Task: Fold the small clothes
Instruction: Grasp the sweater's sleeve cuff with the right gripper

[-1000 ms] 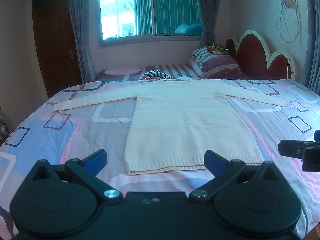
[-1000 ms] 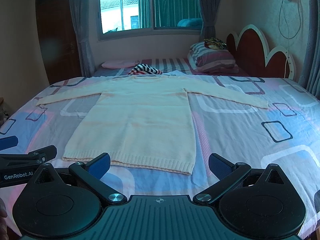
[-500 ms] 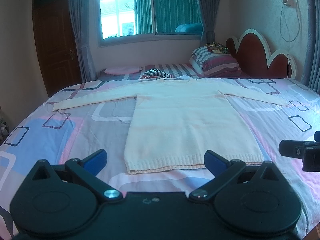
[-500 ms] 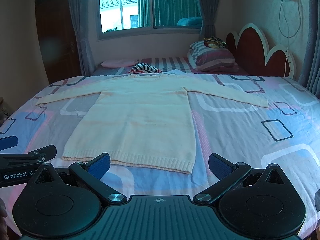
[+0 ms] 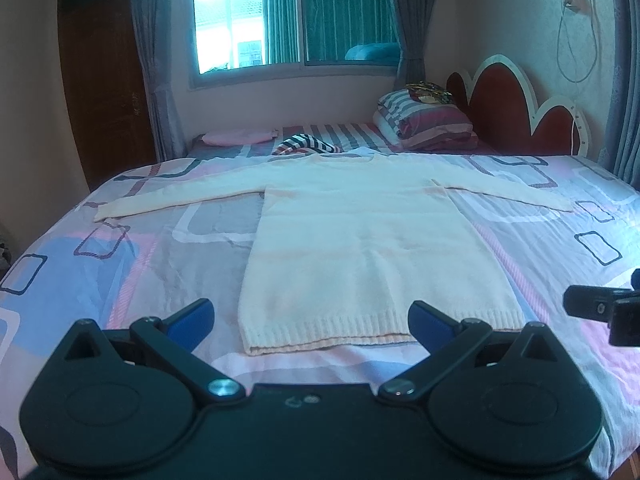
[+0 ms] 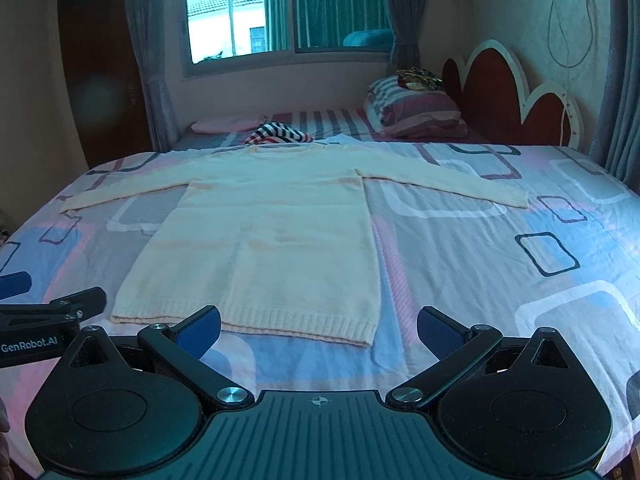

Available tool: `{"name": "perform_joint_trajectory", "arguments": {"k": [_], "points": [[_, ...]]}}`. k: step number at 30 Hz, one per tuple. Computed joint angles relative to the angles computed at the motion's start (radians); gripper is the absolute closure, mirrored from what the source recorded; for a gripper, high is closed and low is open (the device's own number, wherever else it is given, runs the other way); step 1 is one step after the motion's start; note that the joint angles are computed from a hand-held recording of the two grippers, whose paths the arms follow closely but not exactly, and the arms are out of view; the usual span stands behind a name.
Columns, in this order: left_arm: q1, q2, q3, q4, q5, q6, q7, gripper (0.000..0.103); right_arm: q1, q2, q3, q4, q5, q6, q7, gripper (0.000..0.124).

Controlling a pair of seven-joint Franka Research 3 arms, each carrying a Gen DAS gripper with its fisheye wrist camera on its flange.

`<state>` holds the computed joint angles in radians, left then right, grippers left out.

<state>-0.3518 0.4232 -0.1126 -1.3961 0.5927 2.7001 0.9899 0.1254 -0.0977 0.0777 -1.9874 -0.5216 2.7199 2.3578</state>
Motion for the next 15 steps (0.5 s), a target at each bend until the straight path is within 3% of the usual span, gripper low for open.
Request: {"name": "perform_joint_trajectory", "arguments": {"k": [9,15], "points": [[0.006,0.142,-0.033,0.201,-0.108,-0.067,0.125,0.000,-0.015,0.040,-0.025,0.054,-0.023,-0.039,0.029,0.021],[-0.025,0.266,-0.019,0.384,-0.154,-0.129,0.220,0.000,-0.003,0.104,-0.060,0.124,-0.002,-0.067,0.004,0.021]]}}
